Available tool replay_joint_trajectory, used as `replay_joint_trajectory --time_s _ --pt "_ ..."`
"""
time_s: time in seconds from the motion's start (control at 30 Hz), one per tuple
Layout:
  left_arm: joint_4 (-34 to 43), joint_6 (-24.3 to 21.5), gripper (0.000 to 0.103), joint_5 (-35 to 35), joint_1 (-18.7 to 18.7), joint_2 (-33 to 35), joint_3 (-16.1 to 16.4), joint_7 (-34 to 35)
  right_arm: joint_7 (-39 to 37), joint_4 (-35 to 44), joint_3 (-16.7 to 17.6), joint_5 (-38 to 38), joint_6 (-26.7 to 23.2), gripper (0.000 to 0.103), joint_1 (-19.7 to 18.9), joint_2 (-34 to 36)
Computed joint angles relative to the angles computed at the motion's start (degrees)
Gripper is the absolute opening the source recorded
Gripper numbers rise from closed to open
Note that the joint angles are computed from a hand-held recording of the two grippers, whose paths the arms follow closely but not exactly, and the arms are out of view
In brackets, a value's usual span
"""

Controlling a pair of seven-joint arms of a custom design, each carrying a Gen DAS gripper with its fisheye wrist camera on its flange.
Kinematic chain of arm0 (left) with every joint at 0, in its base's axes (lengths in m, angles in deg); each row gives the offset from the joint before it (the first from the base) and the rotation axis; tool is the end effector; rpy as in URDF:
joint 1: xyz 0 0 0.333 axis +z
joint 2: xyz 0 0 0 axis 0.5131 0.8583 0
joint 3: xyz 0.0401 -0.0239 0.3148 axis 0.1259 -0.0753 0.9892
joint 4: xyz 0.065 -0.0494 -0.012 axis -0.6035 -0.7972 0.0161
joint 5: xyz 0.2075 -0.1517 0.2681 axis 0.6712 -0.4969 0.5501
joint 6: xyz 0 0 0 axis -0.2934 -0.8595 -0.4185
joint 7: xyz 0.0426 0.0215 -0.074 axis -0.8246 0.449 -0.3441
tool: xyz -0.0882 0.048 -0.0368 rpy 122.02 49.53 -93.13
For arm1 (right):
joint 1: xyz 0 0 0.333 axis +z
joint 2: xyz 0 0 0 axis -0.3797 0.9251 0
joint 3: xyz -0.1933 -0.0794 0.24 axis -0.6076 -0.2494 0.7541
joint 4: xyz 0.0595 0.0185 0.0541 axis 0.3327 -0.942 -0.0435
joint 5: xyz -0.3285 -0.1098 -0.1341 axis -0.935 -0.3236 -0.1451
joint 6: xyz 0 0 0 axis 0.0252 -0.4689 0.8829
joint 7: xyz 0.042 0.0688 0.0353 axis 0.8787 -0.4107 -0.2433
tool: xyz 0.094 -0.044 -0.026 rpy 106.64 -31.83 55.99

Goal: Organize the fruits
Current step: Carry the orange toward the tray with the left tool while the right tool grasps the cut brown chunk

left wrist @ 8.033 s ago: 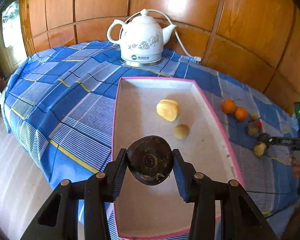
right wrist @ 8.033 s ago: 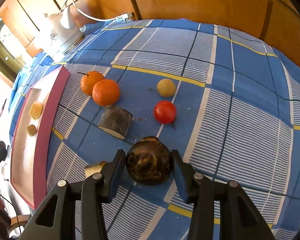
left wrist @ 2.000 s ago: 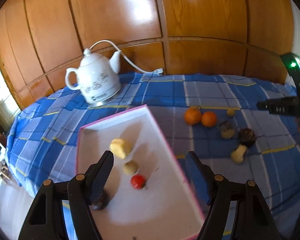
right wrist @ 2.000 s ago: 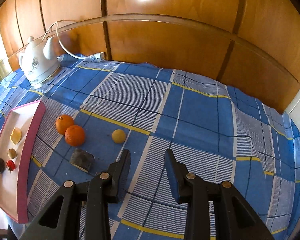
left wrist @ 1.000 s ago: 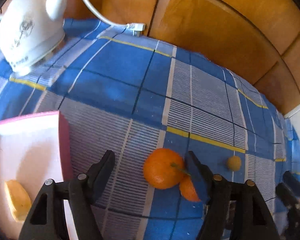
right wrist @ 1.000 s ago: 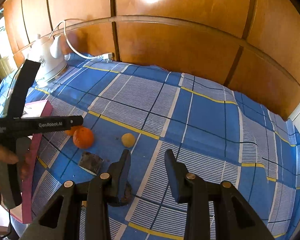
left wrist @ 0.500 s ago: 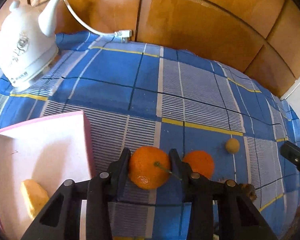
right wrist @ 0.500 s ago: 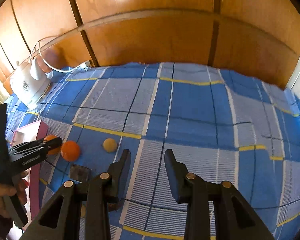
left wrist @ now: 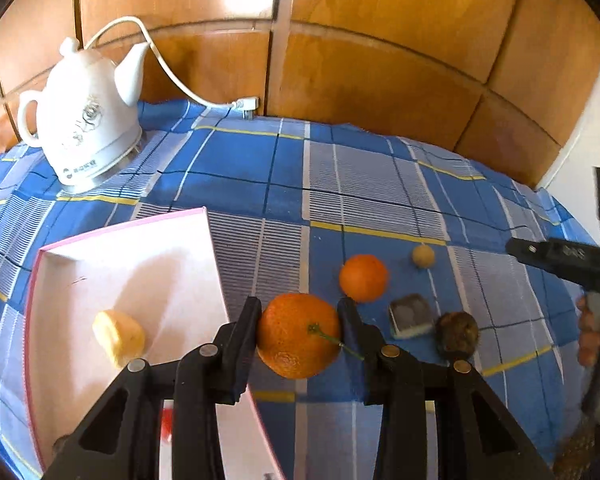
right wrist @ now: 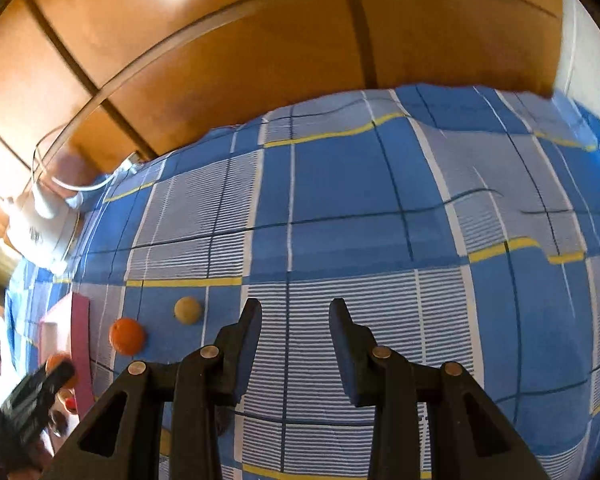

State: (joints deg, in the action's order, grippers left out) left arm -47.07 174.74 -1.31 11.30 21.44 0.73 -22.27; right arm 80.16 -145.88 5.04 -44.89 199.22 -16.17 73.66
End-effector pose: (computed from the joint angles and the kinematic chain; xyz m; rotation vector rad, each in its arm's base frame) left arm 0.6319 -0.3090 0.3860 -1.9222 1.8741 -0.7703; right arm 0.7171 0.0818 0.3875 -1.7146 1.9393 -0.1779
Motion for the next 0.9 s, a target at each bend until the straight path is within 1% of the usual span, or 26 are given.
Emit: replay_joint_trajectory --time_s 0.13,0.23,0.37,0.4,0.43,0.5,0.6,0.63,0.67,0.7,0.73,0.8,0.9 --pt "-4.93 1.83 0.039 4.80 -2.34 -3.82 2.51 -4.07 -2.27 0.13 1.28 1.30 -0.14 0.035 -0.80 0.19" --pt "-8.37 2.91 0.040 8.03 -2.89 -6.53 3.13 -7.34 -6.46 0.44 2.93 2.52 -1.16 0.035 -1.23 0.39" --pt "-12.87 3.64 0.039 14.01 -3.55 -10.36 3.85 -13.46 -9.83 -0.16 2.97 2.17 -0.98 0.035 -0.05 0.16" --pt "-14.19 3.79 0.039 15.43 -3.48 -11.46 3.78 -15.07 -11.72 -0.14 4.08 3.54 -1.60 0.035 -0.83 0.10" --pt "-14.91 3.76 0.040 16.45 -3.20 -12.04 3.44 -16.25 -14.31 -0.19 5.56 5.58 -2.25 0.035 -1.95 -0.06" --pt "-16.99 3.77 0.040 18.74 -2.76 -13.74 2.94 -19.03 -21.87 -0.77 8.84 10.26 -3.65 0.035 -4.03 -0.90" --pt "-19.51 3.36 0.040 21.60 -1.81 -15.88 1.82 -22.47 -32.60 -2.98 11.56 15.42 -4.80 0.035 -4.91 -3.05" --pt "-20.24 3.26 0.040 22.32 -1.40 -16.48 1.37 -23.43 -35.39 -2.94 12.23 16.90 -6.73 0.035 -5.20 -3.29" --pt "-21.00 3.16 0.040 22.90 -0.96 -17.11 0.93 -24.26 -38.32 -2.58 12.87 18.00 -9.83 0.035 -5.56 -3.38" --pt "-21.95 2.97 0.040 23.63 -0.61 -17.92 0.59 -25.40 -40.90 -2.84 12.96 17.89 -11.68 0.035 -5.06 -3.72" --pt "-22.45 2.70 0.039 24.33 -0.27 -18.39 0.20 -26.33 -42.37 -3.22 12.51 17.34 -12.51 0.035 -4.12 -4.00" --pt "-23.72 2.12 0.039 25.86 0.39 -19.59 -0.42 -28.38 -44.25 -4.19 11.02 14.88 -13.97 0.035 -1.53 -4.60" --pt "-25.89 1.80 0.039 27.56 1.64 -21.51 -1.31 -31.40 -43.50 -6.64 7.05 8.88 -11.88 0.036 3.86 -5.51"
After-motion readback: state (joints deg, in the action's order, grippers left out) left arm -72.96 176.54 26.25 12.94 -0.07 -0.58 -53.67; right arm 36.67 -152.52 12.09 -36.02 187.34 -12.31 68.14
